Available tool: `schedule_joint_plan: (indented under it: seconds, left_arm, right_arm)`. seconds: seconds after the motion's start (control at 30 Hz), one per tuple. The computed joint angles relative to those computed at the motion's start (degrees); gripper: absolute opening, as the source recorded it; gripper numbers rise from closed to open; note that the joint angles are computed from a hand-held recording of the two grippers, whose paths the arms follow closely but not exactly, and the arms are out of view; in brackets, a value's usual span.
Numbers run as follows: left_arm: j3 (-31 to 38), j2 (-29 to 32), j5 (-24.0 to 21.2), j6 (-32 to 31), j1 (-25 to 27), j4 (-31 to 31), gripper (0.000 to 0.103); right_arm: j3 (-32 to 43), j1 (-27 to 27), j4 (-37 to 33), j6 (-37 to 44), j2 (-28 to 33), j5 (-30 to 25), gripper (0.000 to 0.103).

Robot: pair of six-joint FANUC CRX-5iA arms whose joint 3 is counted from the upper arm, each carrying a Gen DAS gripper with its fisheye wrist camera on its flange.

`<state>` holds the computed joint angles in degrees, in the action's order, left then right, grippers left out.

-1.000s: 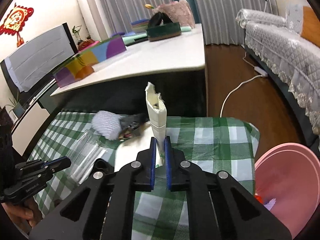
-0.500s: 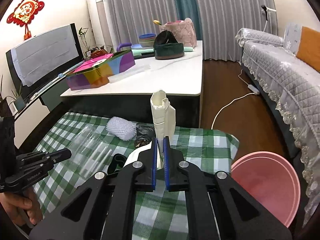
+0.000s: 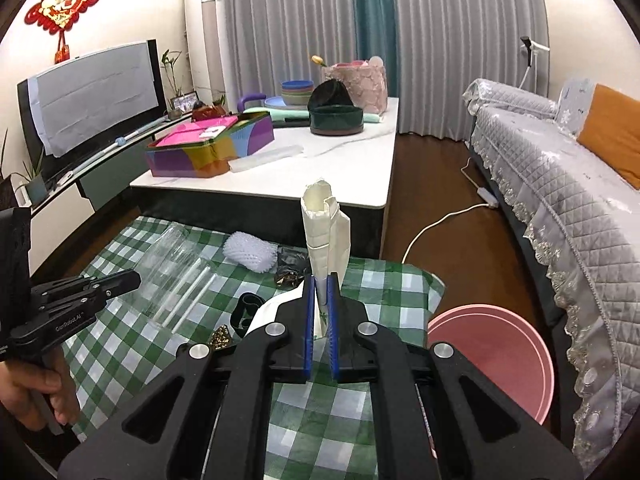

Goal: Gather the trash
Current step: 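Lift the plastic tube with the left tool while the right tool carries the paper bag over the basin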

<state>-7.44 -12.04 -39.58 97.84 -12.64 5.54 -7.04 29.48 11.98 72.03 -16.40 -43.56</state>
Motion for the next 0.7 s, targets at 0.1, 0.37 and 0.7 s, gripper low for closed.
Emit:
schedule_joint_plan:
  seconds: [0.1, 0.37, 0.7]
  left_arm:
    - [0.6, -0.3, -0.22, 1.54, -1.0, -1.96, 0.0]
    - [2.17, -0.03, -1.02, 4.6, -3.45, -6.42, 0.001]
    - [4.02, 1.79, -0.38, 5.29, -5.86, -8.29, 0.0]
  right_arm:
    - [-3.19, 0.3, 2.67, -2.48, -1.78, 2.0, 0.006]
    - [-6.98, -1.52, 5.18, -5.08, -3.9, 4.45, 0.007]
    - [-8.34, -3.9, 6.72, -6.81, -5.39, 5.59, 0.007]
